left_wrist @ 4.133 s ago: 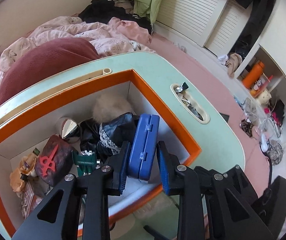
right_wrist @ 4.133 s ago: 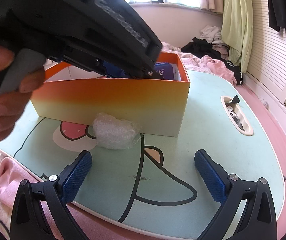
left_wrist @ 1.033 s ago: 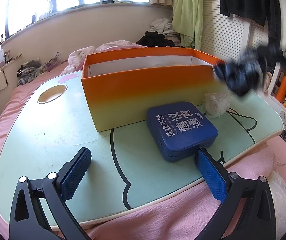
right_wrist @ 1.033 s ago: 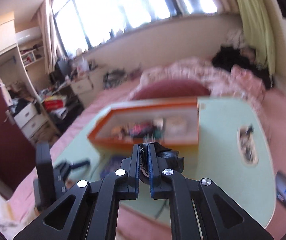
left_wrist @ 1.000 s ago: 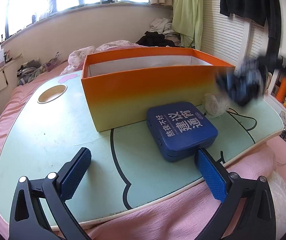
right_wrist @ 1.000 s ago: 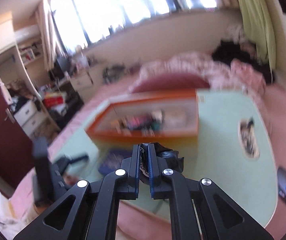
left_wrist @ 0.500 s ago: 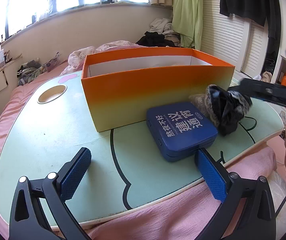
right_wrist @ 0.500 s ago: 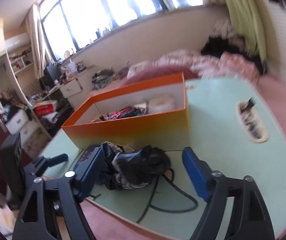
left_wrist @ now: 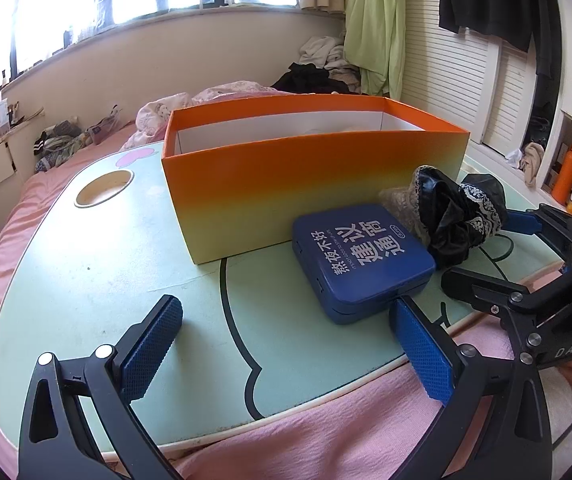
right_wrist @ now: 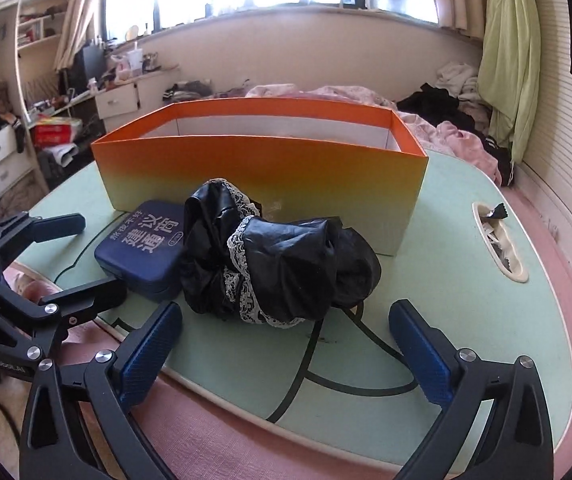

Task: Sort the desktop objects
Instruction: 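Reach into the box and grasp the red-and-black patterned box with the left gripper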

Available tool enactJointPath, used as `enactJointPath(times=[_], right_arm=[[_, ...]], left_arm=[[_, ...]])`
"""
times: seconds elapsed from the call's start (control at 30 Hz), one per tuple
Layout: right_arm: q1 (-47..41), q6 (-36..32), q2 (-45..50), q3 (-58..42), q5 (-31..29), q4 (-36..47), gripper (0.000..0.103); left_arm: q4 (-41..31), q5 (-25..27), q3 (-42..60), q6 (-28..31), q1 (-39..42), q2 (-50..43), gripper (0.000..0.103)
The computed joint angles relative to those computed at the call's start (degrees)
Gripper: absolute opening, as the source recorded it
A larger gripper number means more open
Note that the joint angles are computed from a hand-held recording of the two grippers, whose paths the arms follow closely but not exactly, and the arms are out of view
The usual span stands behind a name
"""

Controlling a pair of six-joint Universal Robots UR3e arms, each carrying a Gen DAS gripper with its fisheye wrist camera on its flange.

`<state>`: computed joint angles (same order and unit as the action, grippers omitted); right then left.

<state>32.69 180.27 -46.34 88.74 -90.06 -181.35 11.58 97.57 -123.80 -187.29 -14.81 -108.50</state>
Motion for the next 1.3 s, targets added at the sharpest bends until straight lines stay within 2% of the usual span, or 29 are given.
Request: enactJointPath(times=[0.63, 0.73, 0.83, 0.97, 1.03, 1.1, 1.13, 1.23, 1.3], right_arm=[[0.1, 0.0, -0.2, 0.7, -0.1, -0.5, 0.103], [0.2, 0.0, -0.2, 0.4, -0.2, -0.3, 0.103], [0.2, 0.0, -0.2, 0.5, -0.1, -0.4, 0.103], [0.1, 0.0, -0.2, 0.5, -0.1, -0.4, 0.103], [0.1, 0.0, -0.2, 0.7, -0.1, -0.5, 0.103], [0.2, 0.0, -0.2, 0.6, -0.1, -0.4, 0.103], [0.2, 0.0, -0.2, 0.7, -0.1, -0.5, 0.103], [0.2, 0.0, -0.2, 0.6, -0.2, -0.5, 0.103], [0.2, 0.0, -0.2, 0.7, -0.1, -0.6, 0.103]], left_arm=[[-0.2, 0.0, 0.0, 0.0, -0.1, 0.2, 0.103], [-0.4, 1.4, 0.0, -0.5, -0.6, 0.5, 0.103], [3.5, 3.6, -2.0, -1.1, -1.5, 2.1, 0.103], [4.8, 1.5, -3.6, -1.3, -0.1, 8.1, 0.103], [3.6, -2.0, -3.0, -1.3, 1.3, 10.9, 0.103], [-1.7, -4.9, 1.1, 0.0, 1.8, 12.6, 0.101], [-6.4, -5.6, 5.2, 1.4, 1.7, 12.4, 0.095], [-24.8, -9.7, 22.3, 4.8, 3.7, 8.0, 0.075], [-36.0, -14.9, 34.3, 6.3, 6.5, 1.4, 0.075]])
